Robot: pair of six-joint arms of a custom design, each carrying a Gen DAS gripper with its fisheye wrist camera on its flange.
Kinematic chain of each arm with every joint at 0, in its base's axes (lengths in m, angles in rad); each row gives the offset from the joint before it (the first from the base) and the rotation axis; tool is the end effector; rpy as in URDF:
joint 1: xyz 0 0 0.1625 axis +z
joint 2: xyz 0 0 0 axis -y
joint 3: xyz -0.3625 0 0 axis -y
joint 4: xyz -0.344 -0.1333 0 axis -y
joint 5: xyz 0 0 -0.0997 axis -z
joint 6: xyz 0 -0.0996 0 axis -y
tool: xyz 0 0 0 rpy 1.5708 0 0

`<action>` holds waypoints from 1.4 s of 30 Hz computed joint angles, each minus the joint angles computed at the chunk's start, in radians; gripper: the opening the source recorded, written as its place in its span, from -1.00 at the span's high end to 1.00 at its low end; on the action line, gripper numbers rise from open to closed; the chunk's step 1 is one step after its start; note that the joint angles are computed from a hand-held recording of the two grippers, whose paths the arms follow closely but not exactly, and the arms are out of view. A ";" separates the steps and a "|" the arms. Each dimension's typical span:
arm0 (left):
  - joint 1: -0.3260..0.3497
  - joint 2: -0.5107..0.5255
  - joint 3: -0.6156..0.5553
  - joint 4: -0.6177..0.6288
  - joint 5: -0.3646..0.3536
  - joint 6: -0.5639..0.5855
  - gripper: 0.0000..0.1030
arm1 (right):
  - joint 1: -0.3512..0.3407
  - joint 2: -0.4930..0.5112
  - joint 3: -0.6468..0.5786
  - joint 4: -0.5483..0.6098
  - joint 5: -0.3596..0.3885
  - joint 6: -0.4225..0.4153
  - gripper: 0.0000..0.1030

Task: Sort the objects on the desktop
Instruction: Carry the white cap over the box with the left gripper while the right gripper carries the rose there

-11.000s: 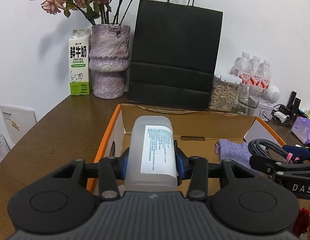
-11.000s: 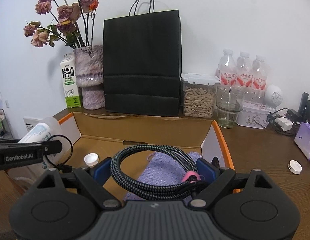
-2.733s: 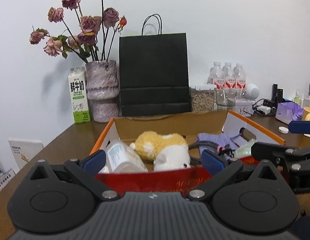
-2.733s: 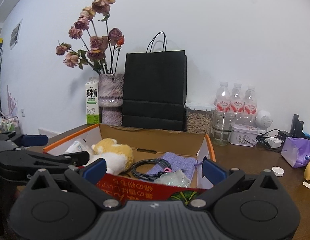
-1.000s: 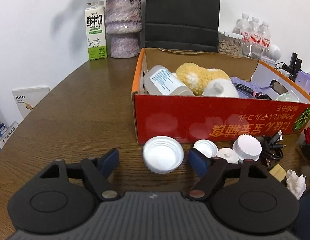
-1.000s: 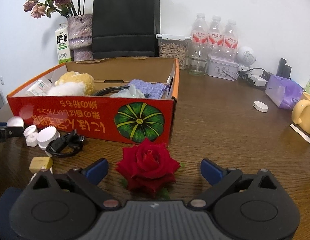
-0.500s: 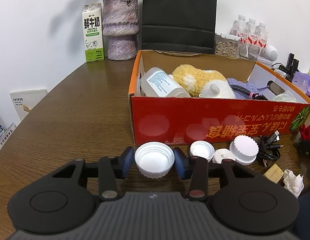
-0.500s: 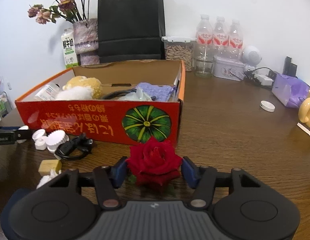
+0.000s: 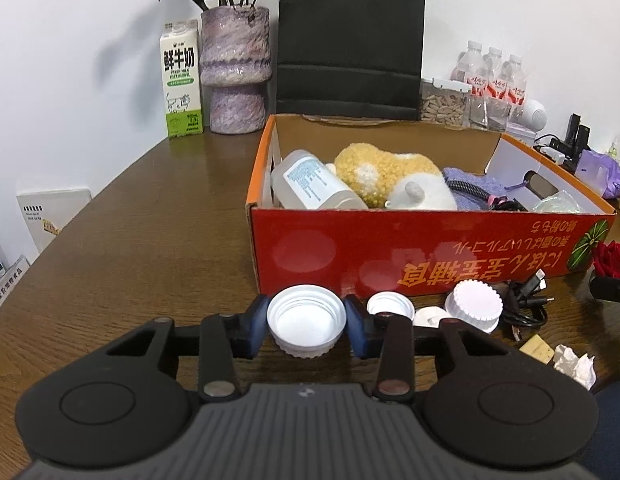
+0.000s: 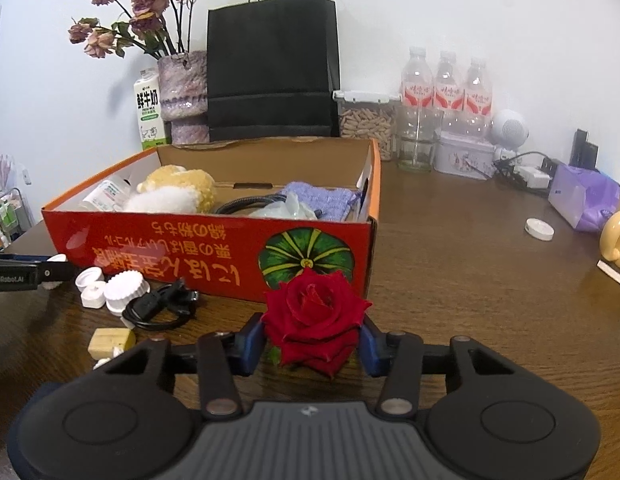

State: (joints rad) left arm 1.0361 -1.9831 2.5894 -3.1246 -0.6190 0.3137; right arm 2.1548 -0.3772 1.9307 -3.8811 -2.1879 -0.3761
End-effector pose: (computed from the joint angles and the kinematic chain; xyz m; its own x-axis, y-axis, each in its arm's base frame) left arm 0.0609 -0.3180 0.3458 -0.7036 -0.1050 -0.7028 0.5410 0.5621 -0.6256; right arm 0.3229 -0.3514 -0.0385 -0.6894 -0.3327 0.6435 -0.7032 0.5207 -0.4841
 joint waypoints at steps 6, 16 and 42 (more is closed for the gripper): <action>-0.037 -0.019 0.027 -0.048 0.027 0.022 0.20 | 0.022 0.020 -0.002 -0.073 -0.020 -0.036 0.10; -0.158 -0.160 0.074 -0.003 0.115 -0.028 0.20 | 0.064 0.017 0.035 -0.183 -0.009 -0.035 0.11; -0.083 0.558 -0.263 -0.571 -0.017 0.209 0.20 | 0.019 0.118 -0.368 0.039 0.051 -0.049 0.10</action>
State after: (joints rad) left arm 0.9530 -1.4248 2.3262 -3.6953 -0.6357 0.5227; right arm 2.1734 -0.2596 1.5632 -3.8419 -2.1370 -0.4248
